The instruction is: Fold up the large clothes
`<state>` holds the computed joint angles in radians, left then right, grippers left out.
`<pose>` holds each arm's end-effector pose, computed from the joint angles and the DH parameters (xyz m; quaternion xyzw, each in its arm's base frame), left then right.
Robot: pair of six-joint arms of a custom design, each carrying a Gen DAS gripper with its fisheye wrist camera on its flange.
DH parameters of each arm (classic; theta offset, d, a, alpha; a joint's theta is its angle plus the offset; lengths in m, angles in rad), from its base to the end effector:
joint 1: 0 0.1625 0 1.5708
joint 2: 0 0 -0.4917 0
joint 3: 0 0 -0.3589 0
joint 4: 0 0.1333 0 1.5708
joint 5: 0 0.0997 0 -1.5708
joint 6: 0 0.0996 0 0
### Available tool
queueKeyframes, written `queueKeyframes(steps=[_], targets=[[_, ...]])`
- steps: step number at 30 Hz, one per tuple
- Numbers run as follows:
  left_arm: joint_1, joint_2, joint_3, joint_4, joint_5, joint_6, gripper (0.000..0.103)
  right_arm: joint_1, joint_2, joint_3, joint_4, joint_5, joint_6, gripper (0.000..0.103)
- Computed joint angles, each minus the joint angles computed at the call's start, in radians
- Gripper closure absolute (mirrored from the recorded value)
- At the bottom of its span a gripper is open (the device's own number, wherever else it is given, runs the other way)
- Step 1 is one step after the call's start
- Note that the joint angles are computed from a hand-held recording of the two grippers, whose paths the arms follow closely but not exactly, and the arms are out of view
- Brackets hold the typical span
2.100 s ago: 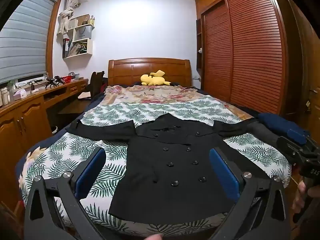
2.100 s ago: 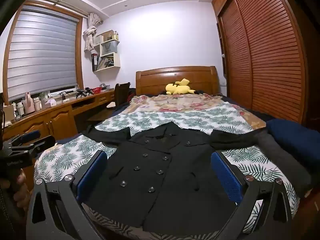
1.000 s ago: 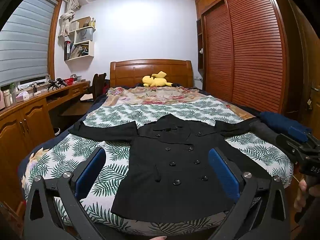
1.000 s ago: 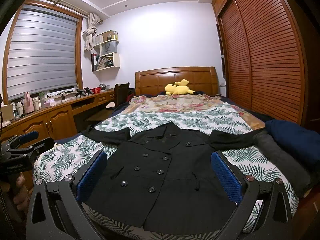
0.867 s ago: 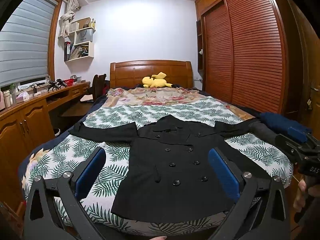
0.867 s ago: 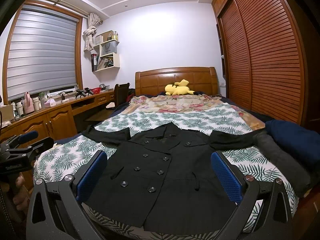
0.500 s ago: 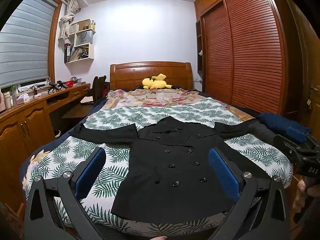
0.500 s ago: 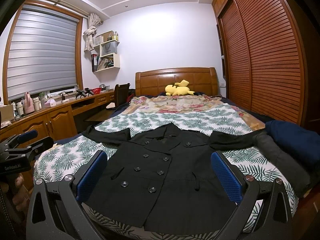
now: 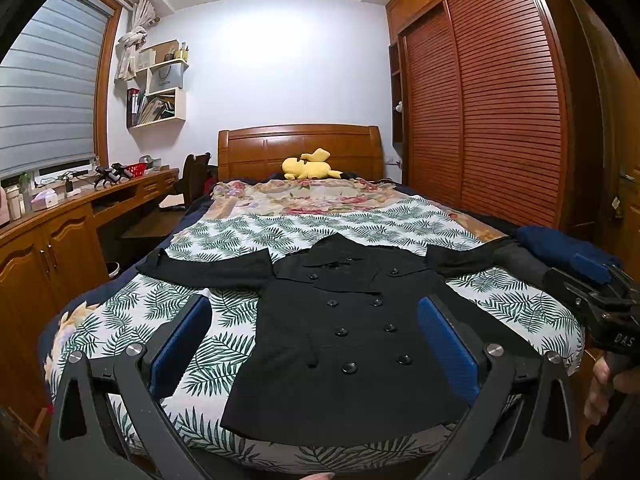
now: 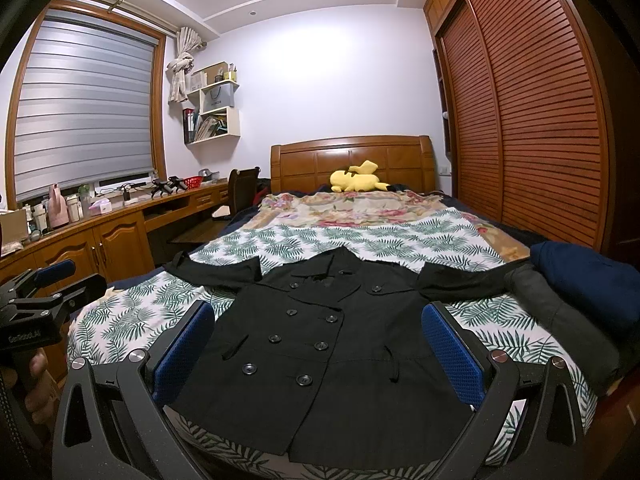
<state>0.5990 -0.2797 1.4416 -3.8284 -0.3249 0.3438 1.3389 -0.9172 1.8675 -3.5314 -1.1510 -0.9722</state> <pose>-0.4408 -0.5766 0.0430 0.1834 0.7344 -0.5562 0.3430 0.0227 -0.6606 0.2970 0.4036 -0.7615 0.4934 0.1178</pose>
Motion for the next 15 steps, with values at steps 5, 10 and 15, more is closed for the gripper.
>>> queueKeyframes(steps=[5,10,15], targets=[[0.000,-0.001,0.000,-0.001,-0.001,0.004,0.000,0.000,0.000,0.002,-0.002,0.000,0.000,0.000],[0.000,-0.001,0.000,-0.001,-0.002,0.003,0.000,-0.001,0.000,0.000,-0.002,0.003,0.000,0.000],[-0.002,0.005,-0.017,-0.004,-0.001,0.021,0.000,-0.001,0.000,0.000,-0.001,0.004,0.000,0.000]])
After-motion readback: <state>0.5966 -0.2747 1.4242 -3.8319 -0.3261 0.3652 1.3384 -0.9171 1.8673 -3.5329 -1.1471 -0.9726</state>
